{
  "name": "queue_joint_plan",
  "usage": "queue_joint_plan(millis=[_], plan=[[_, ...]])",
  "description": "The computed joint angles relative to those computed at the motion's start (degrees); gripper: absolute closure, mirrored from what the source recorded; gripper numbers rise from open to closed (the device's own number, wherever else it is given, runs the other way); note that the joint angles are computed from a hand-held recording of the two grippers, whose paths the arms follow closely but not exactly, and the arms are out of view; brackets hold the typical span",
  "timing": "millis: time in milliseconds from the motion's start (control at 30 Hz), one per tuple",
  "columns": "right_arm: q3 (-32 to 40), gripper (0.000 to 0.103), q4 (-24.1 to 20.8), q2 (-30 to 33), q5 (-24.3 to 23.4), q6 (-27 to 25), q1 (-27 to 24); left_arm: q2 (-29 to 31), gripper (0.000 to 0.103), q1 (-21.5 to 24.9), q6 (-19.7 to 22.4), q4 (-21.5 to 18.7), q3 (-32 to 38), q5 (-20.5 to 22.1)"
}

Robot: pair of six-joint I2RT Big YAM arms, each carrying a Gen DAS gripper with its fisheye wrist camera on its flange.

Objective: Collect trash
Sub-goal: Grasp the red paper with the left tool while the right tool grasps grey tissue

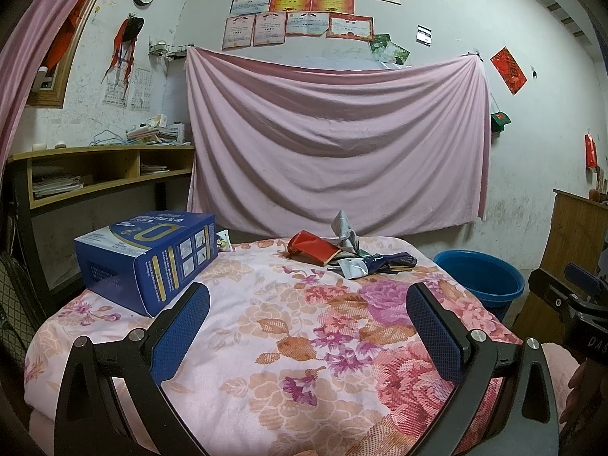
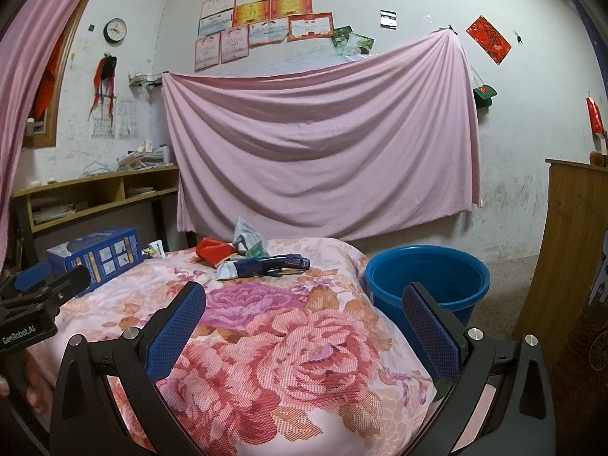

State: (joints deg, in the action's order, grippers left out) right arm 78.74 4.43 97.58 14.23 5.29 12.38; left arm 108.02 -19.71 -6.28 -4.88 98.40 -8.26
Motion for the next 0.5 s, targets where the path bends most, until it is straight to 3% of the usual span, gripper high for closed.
queue_joint_plan(millis=[267, 500], plan=[[3.82, 0.0, 2.03, 2.81, 0.07, -1.91, 0.22, 1.87, 0.002, 0.93, -2.06, 0.82, 3.41, 0.64], [14.99, 0.0, 1.83, 9.24, -3.01, -4.59, -1.56, 8.59, 0.002, 1.82, -0.59, -2.14, 16.18, 0.73]])
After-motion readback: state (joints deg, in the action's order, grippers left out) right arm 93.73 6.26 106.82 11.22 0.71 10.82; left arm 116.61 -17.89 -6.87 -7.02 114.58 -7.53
